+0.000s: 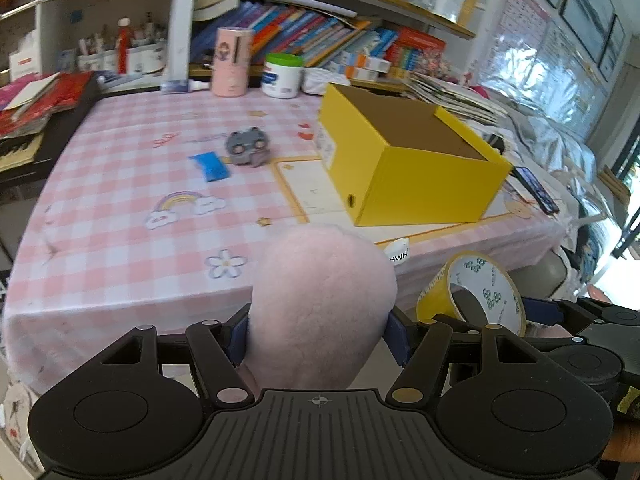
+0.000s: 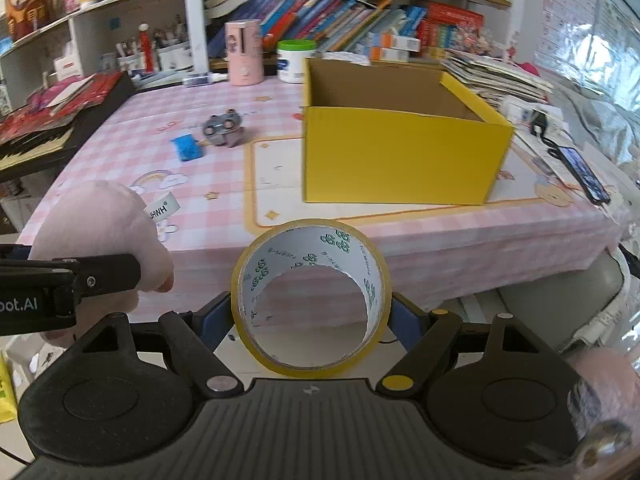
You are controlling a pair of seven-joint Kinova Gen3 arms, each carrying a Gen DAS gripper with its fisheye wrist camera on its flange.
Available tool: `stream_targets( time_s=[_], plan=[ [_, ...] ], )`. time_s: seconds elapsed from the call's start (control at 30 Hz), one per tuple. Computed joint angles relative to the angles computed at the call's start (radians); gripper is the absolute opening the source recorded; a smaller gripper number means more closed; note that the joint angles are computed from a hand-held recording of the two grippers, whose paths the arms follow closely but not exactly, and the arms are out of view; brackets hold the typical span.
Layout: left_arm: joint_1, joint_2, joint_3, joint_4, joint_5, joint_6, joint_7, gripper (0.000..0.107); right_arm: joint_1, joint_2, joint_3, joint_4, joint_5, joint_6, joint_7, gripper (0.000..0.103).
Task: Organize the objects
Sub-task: 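Carry the tape roll and the pink pig over the yellow box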
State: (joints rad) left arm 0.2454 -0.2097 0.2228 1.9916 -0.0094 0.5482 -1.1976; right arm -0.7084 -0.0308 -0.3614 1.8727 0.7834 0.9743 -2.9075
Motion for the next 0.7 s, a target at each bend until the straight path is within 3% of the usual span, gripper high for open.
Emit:
stream_targets(
  time_s=[0.37,0.7],
  plan=[
    [0.045,0.1,0.035,-0.082,-0.055,-0.019,0.04,0.065,0.08,-0.049,0.021,0.039,-0.026,-0.007,0.017,0.08],
    [0.105,0.168,0.023,-0.133,-0.088,-0.055,0.036,0.065,0.156,-0.065,0.033,0.049,-0.037,-0.034,0.06,0.08]
  ],
)
